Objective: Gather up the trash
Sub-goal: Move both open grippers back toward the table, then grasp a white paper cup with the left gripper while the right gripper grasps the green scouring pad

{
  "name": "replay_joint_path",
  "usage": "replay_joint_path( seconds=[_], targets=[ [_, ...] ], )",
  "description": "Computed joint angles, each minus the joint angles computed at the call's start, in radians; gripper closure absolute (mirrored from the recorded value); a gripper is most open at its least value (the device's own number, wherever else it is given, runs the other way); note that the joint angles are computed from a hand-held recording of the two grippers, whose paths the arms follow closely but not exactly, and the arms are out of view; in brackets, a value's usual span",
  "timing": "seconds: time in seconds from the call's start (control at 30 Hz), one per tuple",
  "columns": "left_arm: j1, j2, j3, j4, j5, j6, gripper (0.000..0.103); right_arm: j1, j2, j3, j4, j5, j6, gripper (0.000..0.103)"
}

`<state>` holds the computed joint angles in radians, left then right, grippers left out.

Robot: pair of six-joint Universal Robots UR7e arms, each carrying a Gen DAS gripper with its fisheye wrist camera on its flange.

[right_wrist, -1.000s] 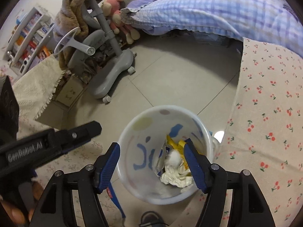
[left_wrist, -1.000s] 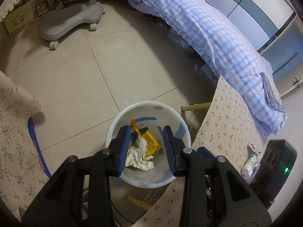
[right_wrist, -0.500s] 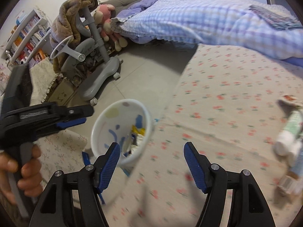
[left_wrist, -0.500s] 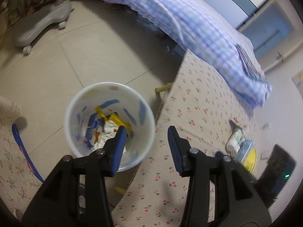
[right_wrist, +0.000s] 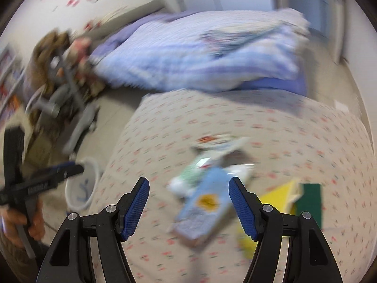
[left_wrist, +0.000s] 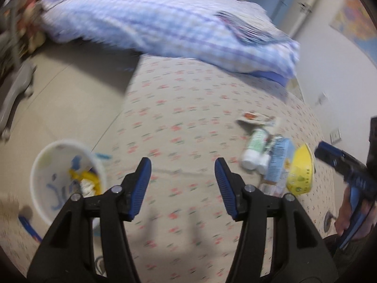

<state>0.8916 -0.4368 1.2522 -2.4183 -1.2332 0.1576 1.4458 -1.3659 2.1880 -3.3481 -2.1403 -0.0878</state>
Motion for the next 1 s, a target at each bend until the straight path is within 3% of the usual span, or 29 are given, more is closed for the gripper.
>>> replay_joint_path(
  seconds=[0.13, 0.37, 0.43, 0.57, 0.7, 0.87, 1.0],
  targets=[
    [-0.043, 0.062, -0.038, -0.002, -0.022, 0.041, 0.046, -0.118, -0.095, 0.030, 0.061, 0.101, 0.136, 0.032],
    [-0.117, 0.203, -0.152, 0.019, 0.024, 0.166, 0.045, -0.201, -0.165, 0.038, 0.129, 0.172, 0.262, 0.032],
    [-0.121, 0.254, -0.229, 0.077, 0.013, 0.141, 0.045, -0.216, -0.186, 0.047, 0.135, 0.168, 0.299, 0.032],
    [-0.105, 0.321, -0.360, 0.212, -0.095, 0.015, 0.045, -0.242, -0.224, 0.072, 0.141, 0.183, 0.352, 0.032],
    [-0.121, 0.339, -0.370, 0.211, -0.142, -0.014, 0.045, -0.261, -0.253, 0.094, 0.151, 0.232, 0.372, 0.032],
    [-0.185, 0.377, -0.347, 0.158, -0.015, 0.112, 0.042, -0.259, -0.263, 0.108, 0.132, 0.247, 0.368, 0.032],
    [-0.199, 0.418, -0.376, 0.157, 0.086, 0.120, 0.042, -0.275, -0.274, 0.114, 0.156, 0.241, 0.376, 0.032]
  ],
)
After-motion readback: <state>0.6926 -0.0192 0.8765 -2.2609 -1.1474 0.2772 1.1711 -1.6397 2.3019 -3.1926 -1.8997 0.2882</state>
